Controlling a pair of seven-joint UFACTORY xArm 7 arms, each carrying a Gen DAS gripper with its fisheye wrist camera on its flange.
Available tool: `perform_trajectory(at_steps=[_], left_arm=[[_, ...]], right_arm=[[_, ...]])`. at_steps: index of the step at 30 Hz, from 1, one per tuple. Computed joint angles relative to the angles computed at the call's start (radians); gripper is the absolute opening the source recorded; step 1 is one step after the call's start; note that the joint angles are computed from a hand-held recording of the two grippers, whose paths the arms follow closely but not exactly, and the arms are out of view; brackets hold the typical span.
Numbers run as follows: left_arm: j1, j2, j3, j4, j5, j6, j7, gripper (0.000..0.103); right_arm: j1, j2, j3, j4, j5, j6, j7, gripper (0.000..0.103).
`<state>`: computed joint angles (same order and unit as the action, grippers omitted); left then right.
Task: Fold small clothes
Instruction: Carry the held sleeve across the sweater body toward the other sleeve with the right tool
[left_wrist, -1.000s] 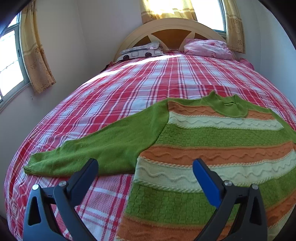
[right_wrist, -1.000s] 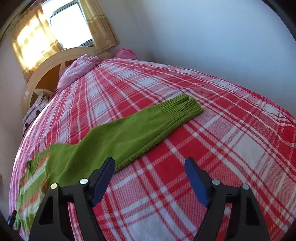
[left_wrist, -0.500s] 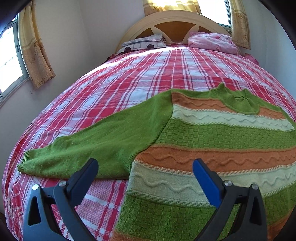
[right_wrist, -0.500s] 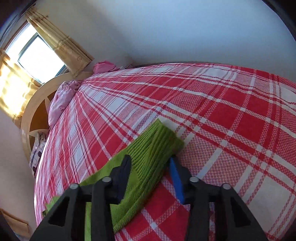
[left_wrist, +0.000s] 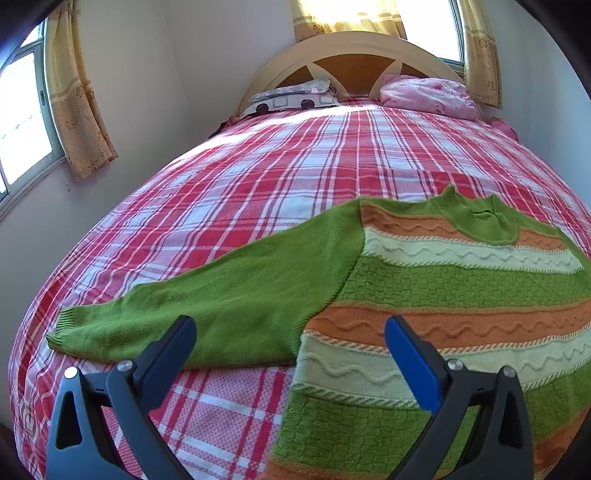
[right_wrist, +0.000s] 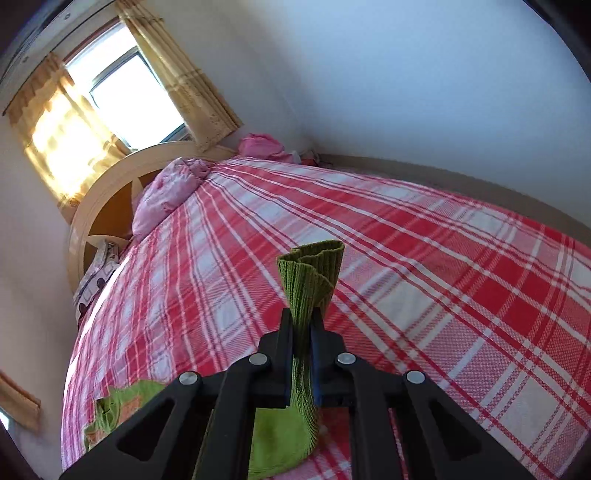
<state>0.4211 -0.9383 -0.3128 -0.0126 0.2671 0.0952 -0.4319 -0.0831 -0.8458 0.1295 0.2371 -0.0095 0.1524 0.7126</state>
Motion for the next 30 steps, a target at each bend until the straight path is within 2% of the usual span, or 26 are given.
perform_trajectory(at_steps=[5,9,15,21,24,26,28,30], left_arm=[[0.031,-0.043,0.089,-0.021,-0.004,0.008,0.079,0.103],[0.083,-0.049,0.146,-0.036,-0.023,-0.006,0.153,0.103],[0.198,0.013,0.187,-0.050,-0.069,-0.095,0.260,0.103],[0.268,0.108,0.230,-0.055,-0.133,-0.202,0.365,0.103],[0.266,0.157,0.265,-0.052,-0.166,-0.227,0.415,0.103],[0.240,0.158,0.316,-0.057,-0.185,-0.224,0.457,0.103],[0.214,0.142,0.353,-0.065,-0.207,-0.223,0.489,0.103],[0.200,0.133,0.364,-0.072,-0.231,-0.228,0.511,0.103]], right_arm=[[0.002,-0.011,0.101,0.118,-0.039,0.031,0.032,0.007],[0.011,0.028,0.159,0.230,-0.073,0.048,0.058,0.007],[0.008,0.127,0.268,0.406,-0.148,0.060,0.097,0.007],[-0.002,0.259,0.395,0.587,-0.254,0.061,0.137,0.007],[-0.029,0.338,0.478,0.682,-0.333,0.058,0.167,0.007],[-0.041,0.400,0.531,0.739,-0.387,0.052,0.188,0.007],[-0.079,0.457,0.612,0.795,-0.463,0.056,0.225,0.007],[-0.124,0.514,0.704,0.842,-0.546,0.062,0.276,0.007]])
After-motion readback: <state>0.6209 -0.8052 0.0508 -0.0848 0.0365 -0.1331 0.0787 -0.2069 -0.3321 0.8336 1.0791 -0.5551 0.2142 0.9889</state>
